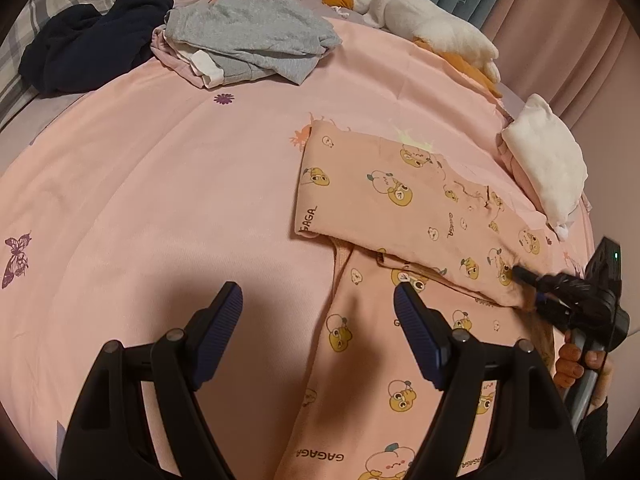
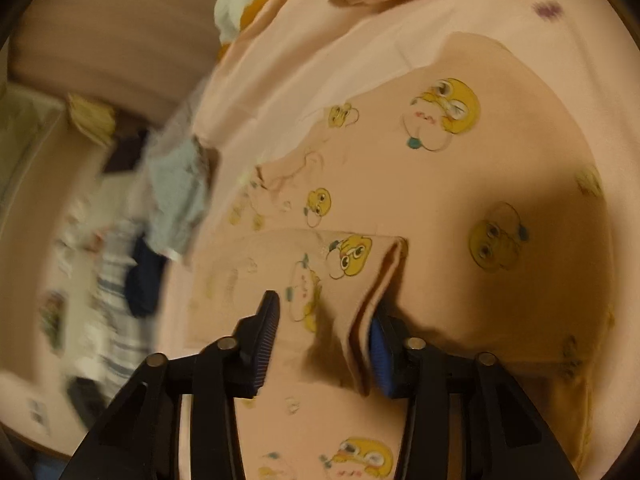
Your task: Fold small clothes
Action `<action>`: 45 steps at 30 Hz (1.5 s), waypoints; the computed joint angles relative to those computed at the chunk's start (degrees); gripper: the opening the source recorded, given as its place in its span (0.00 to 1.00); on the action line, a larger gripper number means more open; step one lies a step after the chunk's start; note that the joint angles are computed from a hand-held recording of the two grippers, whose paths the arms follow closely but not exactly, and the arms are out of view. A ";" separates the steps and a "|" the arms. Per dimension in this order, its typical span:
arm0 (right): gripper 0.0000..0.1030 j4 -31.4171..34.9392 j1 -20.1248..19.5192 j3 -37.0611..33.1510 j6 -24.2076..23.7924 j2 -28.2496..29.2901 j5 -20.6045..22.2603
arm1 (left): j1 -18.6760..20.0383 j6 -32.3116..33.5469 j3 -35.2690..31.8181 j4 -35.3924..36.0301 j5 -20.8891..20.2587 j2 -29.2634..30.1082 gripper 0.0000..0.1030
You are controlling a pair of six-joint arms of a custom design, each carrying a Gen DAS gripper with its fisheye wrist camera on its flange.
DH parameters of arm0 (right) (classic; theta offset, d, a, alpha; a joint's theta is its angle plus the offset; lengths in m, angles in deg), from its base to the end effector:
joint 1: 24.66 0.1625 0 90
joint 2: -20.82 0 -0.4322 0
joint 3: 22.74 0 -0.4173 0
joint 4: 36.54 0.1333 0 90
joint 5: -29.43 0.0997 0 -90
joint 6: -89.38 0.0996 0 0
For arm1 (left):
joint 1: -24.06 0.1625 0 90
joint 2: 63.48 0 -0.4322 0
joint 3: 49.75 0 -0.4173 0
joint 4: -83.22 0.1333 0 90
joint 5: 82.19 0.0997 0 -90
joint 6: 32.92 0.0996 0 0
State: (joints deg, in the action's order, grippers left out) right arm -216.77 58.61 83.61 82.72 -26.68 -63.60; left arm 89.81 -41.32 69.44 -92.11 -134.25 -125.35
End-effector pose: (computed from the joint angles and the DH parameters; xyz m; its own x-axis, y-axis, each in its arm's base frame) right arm 0.0516 -0.6553 0.0910 -0.9934 0.0451 0.1052 -0.0153 0.8589 -0.5120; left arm -0.0502 -0.5850 0.1699 -0.8816 -0.0576 -0.4684 0.2364 0.8052 -0.5439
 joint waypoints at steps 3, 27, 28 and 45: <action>0.06 -1.99 1.15 0.38 -1.81 -1.42 -1.15 | -0.22 0.20 0.00 0.10 0.58 -0.19 0.76; 0.09 -7.88 -0.22 3.85 -17.39 -6.44 -7.64 | -1.03 9.60 -13.42 4.64 -2.23 10.91 0.55; 0.09 -7.24 0.33 3.11 -17.64 -5.37 -9.71 | -0.82 9.79 -14.08 5.92 -1.48 11.63 0.52; 0.37 -5.65 -6.08 12.79 -9.67 -12.89 -3.00 | 1.92 0.54 -1.89 8.42 -7.02 -0.62 0.77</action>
State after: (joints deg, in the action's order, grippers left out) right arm -222.43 52.53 96.40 73.05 -39.57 -66.61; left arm 91.74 -40.78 67.54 -83.69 -141.27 -125.97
